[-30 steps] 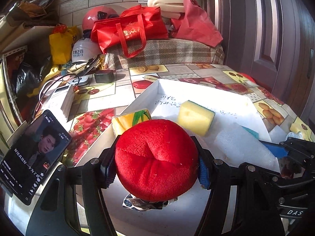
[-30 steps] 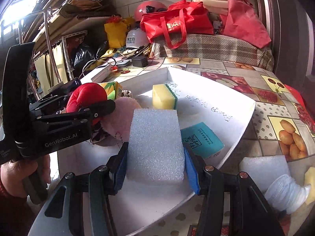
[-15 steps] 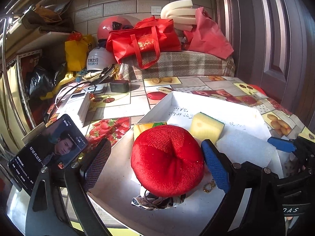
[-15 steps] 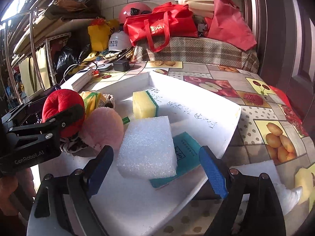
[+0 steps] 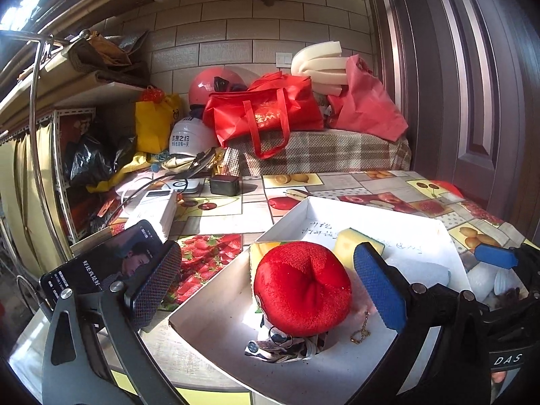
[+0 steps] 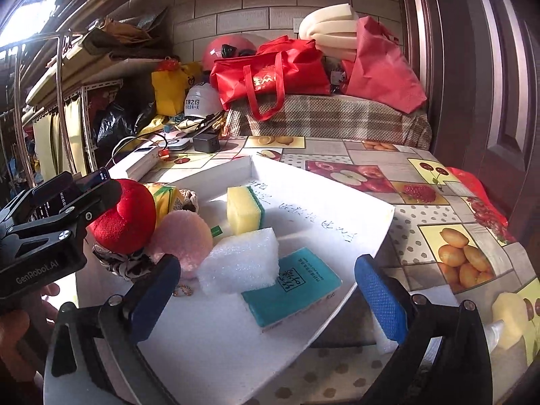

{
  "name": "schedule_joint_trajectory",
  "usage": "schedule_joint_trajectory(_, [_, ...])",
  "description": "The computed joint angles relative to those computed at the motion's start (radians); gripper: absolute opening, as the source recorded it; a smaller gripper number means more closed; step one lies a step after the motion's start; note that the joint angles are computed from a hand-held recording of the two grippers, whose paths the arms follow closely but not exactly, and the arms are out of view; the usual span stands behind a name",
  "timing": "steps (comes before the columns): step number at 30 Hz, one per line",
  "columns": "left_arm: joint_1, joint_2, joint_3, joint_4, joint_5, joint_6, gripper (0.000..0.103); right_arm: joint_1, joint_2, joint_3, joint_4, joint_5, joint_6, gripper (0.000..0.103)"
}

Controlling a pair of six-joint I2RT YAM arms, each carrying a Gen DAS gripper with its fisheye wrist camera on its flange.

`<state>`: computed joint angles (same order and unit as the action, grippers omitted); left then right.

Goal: Organize soft objects
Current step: 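Carry the red apple and foam block into the white box and open both grippers, then grasp the rope knot with the left gripper while the right grasps the yellow sponge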

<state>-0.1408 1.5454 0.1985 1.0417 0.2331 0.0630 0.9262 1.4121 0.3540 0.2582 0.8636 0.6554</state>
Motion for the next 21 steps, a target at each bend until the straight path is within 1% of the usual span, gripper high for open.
schedule_joint_trajectory(5, [0.001, -0.004, -0.012, 0.015, -0.006, -0.014, 0.103, 0.044, -0.03, -0.038, 0.055, 0.068, -0.015, 0.103])
schedule_joint_trajectory(8, [0.001, -0.015, -0.017, 0.007, -0.002, -0.011, 0.103, 0.07, -0.042, -0.057, 0.087, 0.103, -0.024, 0.103])
schedule_joint_trajectory(13, [-0.022, -0.047, -0.052, 0.015, -0.013, -0.008, 0.103, 0.098, -0.063, -0.068, 0.065, 0.121, -0.005, 0.103])
schedule_joint_trajectory(21, [-0.027, -0.067, -0.069, 0.008, -0.021, -0.012, 0.103, 0.119, -0.098, -0.086, 0.026, 0.135, 0.051, 0.103])
